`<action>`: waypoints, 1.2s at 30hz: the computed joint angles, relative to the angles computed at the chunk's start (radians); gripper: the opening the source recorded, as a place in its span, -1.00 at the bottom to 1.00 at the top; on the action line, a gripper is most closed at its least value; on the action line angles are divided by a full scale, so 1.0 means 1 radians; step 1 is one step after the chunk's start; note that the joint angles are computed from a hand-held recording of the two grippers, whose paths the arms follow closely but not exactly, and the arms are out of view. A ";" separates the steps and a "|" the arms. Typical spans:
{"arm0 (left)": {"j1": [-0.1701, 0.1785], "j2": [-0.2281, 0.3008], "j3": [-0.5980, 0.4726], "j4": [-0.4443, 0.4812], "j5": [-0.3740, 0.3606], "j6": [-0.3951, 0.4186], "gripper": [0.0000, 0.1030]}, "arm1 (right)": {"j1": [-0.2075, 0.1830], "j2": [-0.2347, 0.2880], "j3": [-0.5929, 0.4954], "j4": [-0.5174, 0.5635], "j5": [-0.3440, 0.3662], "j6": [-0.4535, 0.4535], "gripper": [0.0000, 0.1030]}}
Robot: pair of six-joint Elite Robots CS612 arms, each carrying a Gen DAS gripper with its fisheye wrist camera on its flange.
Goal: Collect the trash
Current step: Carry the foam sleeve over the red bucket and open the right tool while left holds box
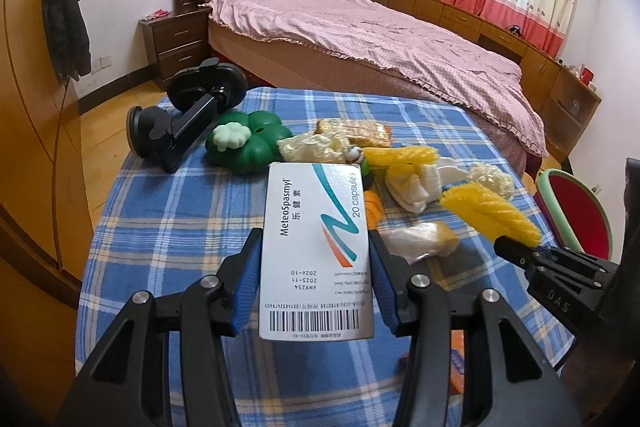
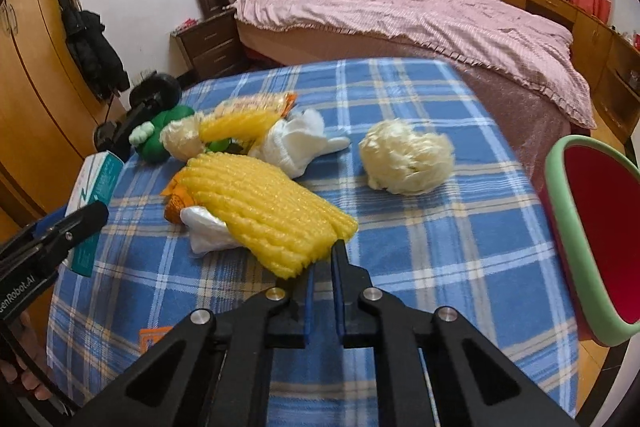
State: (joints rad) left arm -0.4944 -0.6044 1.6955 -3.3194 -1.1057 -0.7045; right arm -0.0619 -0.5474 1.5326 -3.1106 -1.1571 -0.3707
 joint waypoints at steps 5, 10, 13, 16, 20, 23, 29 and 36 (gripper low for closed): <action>-0.015 -0.009 -0.001 -0.004 0.000 0.015 0.01 | -0.024 -0.019 0.030 -0.042 0.036 0.025 -0.83; -0.029 -0.018 -0.009 -0.001 -0.003 0.041 0.01 | -0.051 -0.037 0.055 -0.088 0.048 0.059 -0.83; -0.036 -0.022 -0.019 -0.005 -0.013 0.064 0.01 | -0.068 -0.047 0.066 -0.118 0.043 0.078 -0.83; -0.044 -0.022 -0.036 -0.009 -0.025 0.090 0.01 | -0.088 -0.055 0.075 -0.151 0.032 0.098 -0.83; -0.056 -0.016 -0.071 -0.004 -0.044 0.123 0.00 | -0.114 -0.065 0.083 -0.181 0.008 0.126 -0.83; -0.065 -0.007 -0.105 0.008 -0.056 0.152 0.00 | -0.133 -0.069 0.084 -0.191 -0.014 0.137 -0.83; -0.078 0.016 -0.181 0.043 -0.092 0.212 0.00 | -0.167 -0.065 0.069 -0.198 -0.069 0.164 -0.83; -0.093 0.063 -0.294 0.111 -0.142 0.275 0.00 | -0.196 -0.041 0.026 -0.152 -0.121 0.203 -0.83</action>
